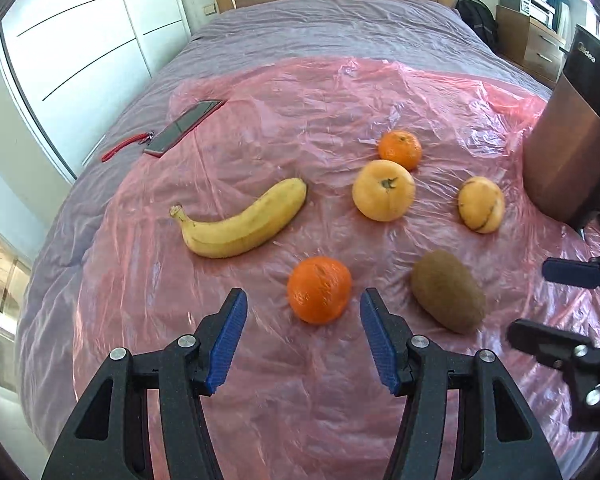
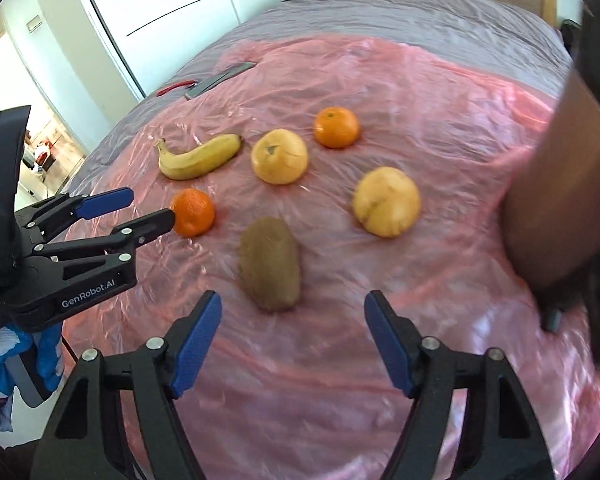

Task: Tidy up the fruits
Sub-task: 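Grasp a mandarin with the left tool while the right tool grasps a kiwi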

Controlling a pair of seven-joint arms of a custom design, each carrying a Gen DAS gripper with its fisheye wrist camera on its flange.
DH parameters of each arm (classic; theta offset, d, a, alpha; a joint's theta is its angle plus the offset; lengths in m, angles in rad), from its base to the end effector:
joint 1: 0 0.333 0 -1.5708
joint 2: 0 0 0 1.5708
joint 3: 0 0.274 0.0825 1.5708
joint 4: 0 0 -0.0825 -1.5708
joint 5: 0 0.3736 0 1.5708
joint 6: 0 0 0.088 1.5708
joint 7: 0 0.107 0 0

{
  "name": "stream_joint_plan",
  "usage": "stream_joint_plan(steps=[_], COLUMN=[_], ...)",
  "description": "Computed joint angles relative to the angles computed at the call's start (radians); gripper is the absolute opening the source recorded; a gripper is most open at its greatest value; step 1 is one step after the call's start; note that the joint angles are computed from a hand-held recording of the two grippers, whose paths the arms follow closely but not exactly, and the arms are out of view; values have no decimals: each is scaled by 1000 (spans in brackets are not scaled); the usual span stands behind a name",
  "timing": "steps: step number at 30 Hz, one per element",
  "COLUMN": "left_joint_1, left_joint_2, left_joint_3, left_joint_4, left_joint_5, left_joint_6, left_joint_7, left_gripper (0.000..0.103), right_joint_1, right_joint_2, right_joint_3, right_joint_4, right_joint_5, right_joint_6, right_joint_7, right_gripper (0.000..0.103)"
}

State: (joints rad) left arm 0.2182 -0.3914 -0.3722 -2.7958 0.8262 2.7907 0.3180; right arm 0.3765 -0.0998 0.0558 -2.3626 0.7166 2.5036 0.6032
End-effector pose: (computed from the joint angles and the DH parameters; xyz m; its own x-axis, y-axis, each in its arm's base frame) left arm 0.3873 -0.0805 0.3066 0.3830 -0.9156 -0.1224 -0.7883 -0.2549 -0.5601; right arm 0.4604 0.2074 0.3547 0.7776 -0.5923 -0.2111 -0.6131 -0.6397 -0.4636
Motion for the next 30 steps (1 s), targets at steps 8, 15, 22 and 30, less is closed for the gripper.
stream_joint_plan(steps=[8, 15, 22, 30], left_joint_1=[14, -14, -30, -55], left_joint_2=[124, 179, 225, 260], left_joint_3=[55, 116, 155, 191], left_joint_4=[50, 67, 71, 79], left_joint_5=[59, 35, -70, -267], left_joint_6=[75, 125, 176, 212], left_joint_7=[53, 141, 251, 406], left_gripper=[53, 53, 53, 52], right_joint_1=[3, -13, -22, -32], right_joint_2=[107, 185, 222, 251], right_joint_3=[42, 80, 105, 121], right_joint_4=[80, 146, 169, 187], right_joint_5=[-33, -97, -163, -200], right_joint_6=[3, -12, -10, -5], right_joint_7=[33, 76, 114, 145], right_gripper=[37, 11, 0, 0])
